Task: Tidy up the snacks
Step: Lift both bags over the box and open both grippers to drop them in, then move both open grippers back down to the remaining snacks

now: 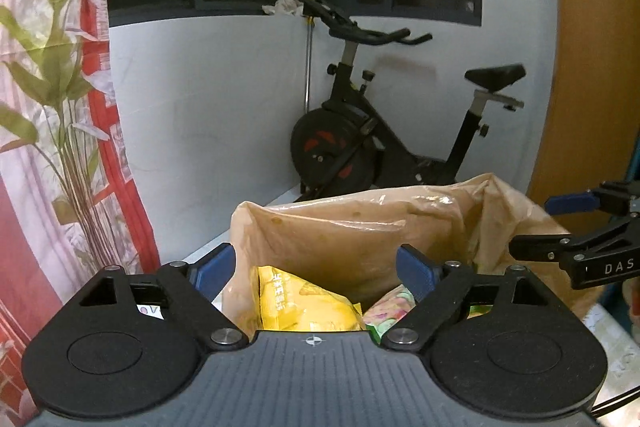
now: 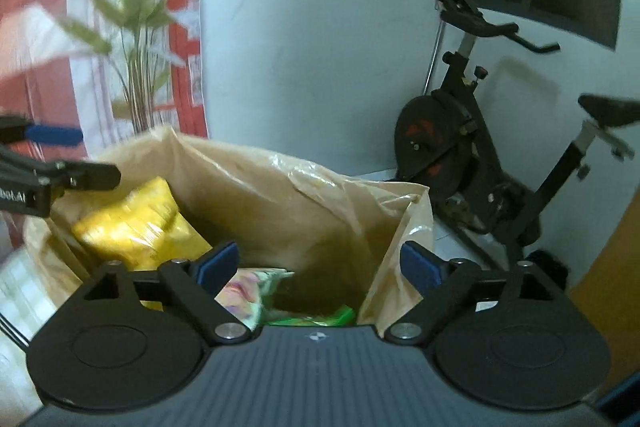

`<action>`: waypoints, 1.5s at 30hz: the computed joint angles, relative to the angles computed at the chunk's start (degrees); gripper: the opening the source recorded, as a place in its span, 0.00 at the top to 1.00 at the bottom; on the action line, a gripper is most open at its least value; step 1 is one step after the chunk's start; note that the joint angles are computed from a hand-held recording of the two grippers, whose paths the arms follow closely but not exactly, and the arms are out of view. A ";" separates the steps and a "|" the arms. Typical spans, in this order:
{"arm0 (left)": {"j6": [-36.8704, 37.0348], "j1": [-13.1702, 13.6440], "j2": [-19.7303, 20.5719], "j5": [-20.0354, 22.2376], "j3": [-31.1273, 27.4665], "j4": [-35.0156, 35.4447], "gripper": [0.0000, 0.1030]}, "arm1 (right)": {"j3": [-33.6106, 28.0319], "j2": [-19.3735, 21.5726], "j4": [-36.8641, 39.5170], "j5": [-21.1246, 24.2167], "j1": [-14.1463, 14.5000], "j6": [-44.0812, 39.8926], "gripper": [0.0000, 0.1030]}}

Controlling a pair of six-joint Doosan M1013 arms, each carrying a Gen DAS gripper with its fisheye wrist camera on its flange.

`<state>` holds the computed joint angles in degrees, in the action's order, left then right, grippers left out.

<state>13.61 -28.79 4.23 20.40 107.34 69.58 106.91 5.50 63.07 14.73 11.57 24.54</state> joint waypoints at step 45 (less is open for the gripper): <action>-5.62 -2.32 1.10 -3.74 10.92 -15.51 0.14 | 23.16 -9.27 52.85 5.64 -2.67 -42.82 0.13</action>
<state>7.98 -31.11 5.33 16.66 118.26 54.07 130.07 -3.77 115.91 20.38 8.90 -18.28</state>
